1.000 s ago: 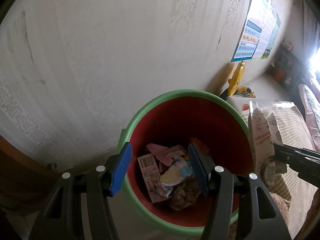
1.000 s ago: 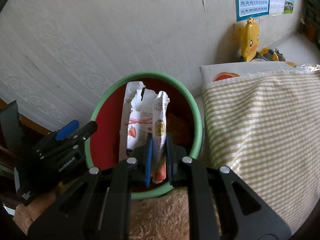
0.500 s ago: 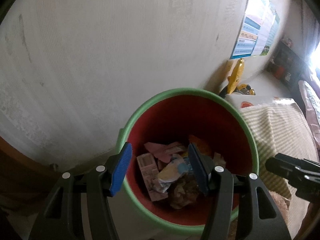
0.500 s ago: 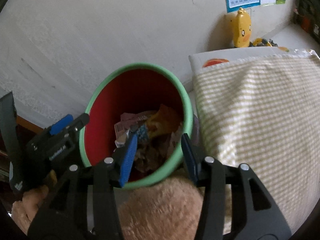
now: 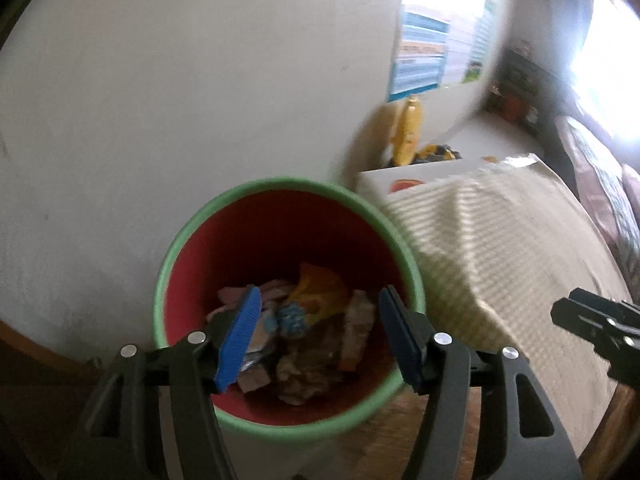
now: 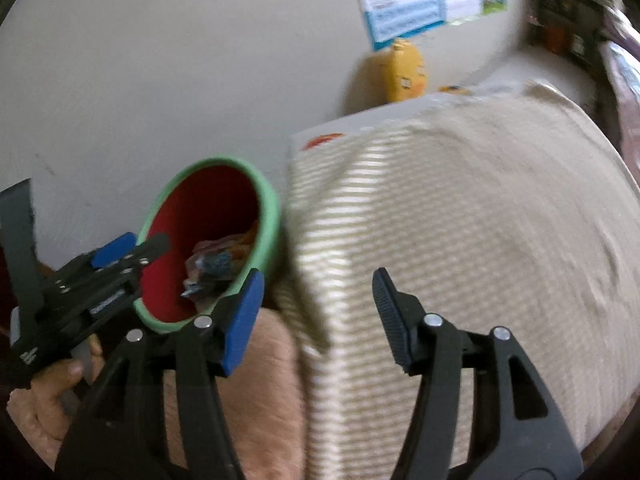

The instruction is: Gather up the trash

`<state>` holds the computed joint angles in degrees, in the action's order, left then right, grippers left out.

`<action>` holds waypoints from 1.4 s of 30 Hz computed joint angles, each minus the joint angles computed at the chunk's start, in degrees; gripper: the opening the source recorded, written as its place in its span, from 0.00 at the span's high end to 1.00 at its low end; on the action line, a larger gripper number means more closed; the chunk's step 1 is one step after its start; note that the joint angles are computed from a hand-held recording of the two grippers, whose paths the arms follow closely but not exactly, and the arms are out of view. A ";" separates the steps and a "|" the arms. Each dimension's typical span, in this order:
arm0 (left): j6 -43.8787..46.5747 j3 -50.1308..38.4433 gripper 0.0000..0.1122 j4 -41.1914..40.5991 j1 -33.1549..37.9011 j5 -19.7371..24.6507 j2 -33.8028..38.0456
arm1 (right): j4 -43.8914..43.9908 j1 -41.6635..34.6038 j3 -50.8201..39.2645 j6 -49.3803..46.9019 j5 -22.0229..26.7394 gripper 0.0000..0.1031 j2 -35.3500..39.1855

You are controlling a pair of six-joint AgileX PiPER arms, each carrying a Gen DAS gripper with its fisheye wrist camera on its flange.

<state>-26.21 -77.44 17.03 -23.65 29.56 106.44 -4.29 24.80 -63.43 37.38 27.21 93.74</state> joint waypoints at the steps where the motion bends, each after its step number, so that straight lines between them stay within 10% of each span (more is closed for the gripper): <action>1: -0.48 -0.10 0.45 1.09 -1.14 0.32 -0.55 | -0.09 -0.80 1.22 0.63 -0.35 0.47 -0.98; 20: -6.30 -13.39 0.15 7.88 -18.29 1.65 -3.16 | -46.85 -2.92 18.86 44.14 6.43 0.07 -32.22; 26: -22.25 -17.42 0.15 22.37 -24.97 -1.43 -2.46 | -69.96 9.19 24.36 64.29 28.82 0.04 -38.62; 31: -38.66 -18.93 0.15 42.29 -31.20 6.59 -1.21 | -73.57 10.34 26.39 67.73 38.26 0.04 -37.31; 34: -42.27 -17.78 0.15 48.03 -33.14 8.85 -1.32 | -73.27 7.19 27.34 69.21 34.85 0.04 -37.84; 42: -32.80 -18.68 0.15 35.77 -30.90 7.58 -1.86 | -72.15 10.63 27.07 68.86 37.34 0.04 -34.91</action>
<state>-59.00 -96.13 52.80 -54.55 37.14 104.58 -76.44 35.42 -36.36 106.24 64.55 58.83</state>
